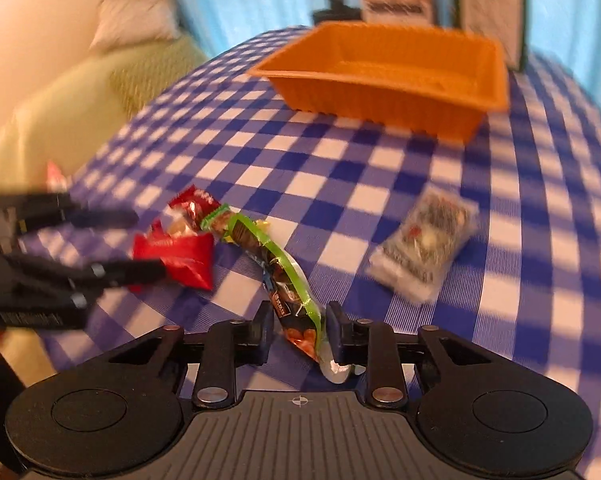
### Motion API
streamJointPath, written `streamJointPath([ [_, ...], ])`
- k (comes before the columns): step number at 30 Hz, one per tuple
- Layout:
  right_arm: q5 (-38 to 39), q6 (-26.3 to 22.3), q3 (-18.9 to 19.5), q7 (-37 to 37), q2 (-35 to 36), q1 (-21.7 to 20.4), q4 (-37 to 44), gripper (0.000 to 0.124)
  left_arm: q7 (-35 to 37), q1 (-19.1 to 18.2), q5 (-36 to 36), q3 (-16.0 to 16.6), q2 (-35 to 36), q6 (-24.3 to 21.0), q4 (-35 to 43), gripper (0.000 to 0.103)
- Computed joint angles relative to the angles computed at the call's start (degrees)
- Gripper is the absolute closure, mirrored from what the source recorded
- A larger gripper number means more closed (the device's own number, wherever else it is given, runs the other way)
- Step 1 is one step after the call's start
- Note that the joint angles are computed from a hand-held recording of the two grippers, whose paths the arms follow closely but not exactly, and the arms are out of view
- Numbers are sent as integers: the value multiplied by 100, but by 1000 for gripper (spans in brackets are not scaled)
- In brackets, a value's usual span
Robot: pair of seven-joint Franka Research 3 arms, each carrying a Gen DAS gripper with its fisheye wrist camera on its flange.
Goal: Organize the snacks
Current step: 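Grasp a red wrapped candy with the left tool while the right tool grasps the green-edged snack bag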
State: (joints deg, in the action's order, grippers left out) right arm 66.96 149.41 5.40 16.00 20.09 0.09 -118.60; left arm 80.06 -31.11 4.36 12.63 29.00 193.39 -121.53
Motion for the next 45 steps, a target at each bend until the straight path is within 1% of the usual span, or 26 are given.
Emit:
streamJointPath([
  [2, -13, -178, -54, 380, 25, -48, 58, 96, 96, 0, 82, 0, 17, 2, 24, 44],
  [3, -3, -164, -60, 442, 43, -54, 81, 97, 162, 36, 151, -31, 28, 1, 48, 44],
  [6, 42, -121, -29, 368, 57, -68, 110, 97, 376, 195, 410, -173, 95, -111, 196, 45],
  [7, 86, -68, -10, 292, 52, -66, 102, 97, 434, 324, 535, -295, 121, -168, 260, 48],
  [8, 134, -34, 4, 238, 49, -67, 96, 97, 484, 477, 670, -441, 146, -242, 328, 53],
  [9, 195, 11, 22, 168, 40, -63, 81, 97, 506, 562, 772, -519, 173, -316, 388, 55],
  [11, 326, 114, 38, -28, 13, -65, 24, 97, 504, 698, 955, -645, 223, -445, 486, 59],
  [13, 410, 169, 45, -123, 26, -55, 27, 97, 484, 892, 1140, -848, 251, -596, 557, 61],
  [15, 518, 308, 66, -305, 40, -23, 19, 97, 437, 1030, 1312, -995, 263, -741, 606, 64],
  [17, 641, 499, 97, -561, 40, 13, -9, 97, 366, 1053, 1466, -1023, 269, -783, 625, 66],
  [19, 756, 706, 125, -861, 27, 53, -45, 97, 354, 1313, 1584, -1311, 279, -941, 678, 73],
  [21, 858, 855, 154, -1094, 42, 93, -49, 97, 217, 1316, 1650, -1313, 286, -940, 685, 74],
  [26, 1155, 1100, 209, -1623, 114, 156, -12, 96, 18, 1575, 1743, -1555, 314, -945, 708, 74],
  [32, 1677, 1577, 319, -2612, 236, 306, 77, 96, -139, 1616, 1832, -1591, 331, -931, 727, 74],
  [35, 1749, 1767, 319, -2881, 286, 405, 114, 98, -183, 1680, 1849, -1654, 351, -931, 748, 75],
  [36, 1734, 1790, 309, -2843, 292, 423, 119, 99, -199, 1702, 1847, -1677, 359, -933, 758, 75],
  [38, 1475, 1600, 242, -2345, 282, 408, 116, 99, -264, 1718, 1823, -1694, 378, -906, 772, 76],
  [42, 945, 801, 107, -852, 248, 189, 179, 99, -432, 1755, 1735, -1732, 404, -822, 782, 79],
  [45, 862, 374, 70, -201, 249, 18, 236, 99, -568, 1711, 1678, -1679, 397, -727, 768, 79],
])
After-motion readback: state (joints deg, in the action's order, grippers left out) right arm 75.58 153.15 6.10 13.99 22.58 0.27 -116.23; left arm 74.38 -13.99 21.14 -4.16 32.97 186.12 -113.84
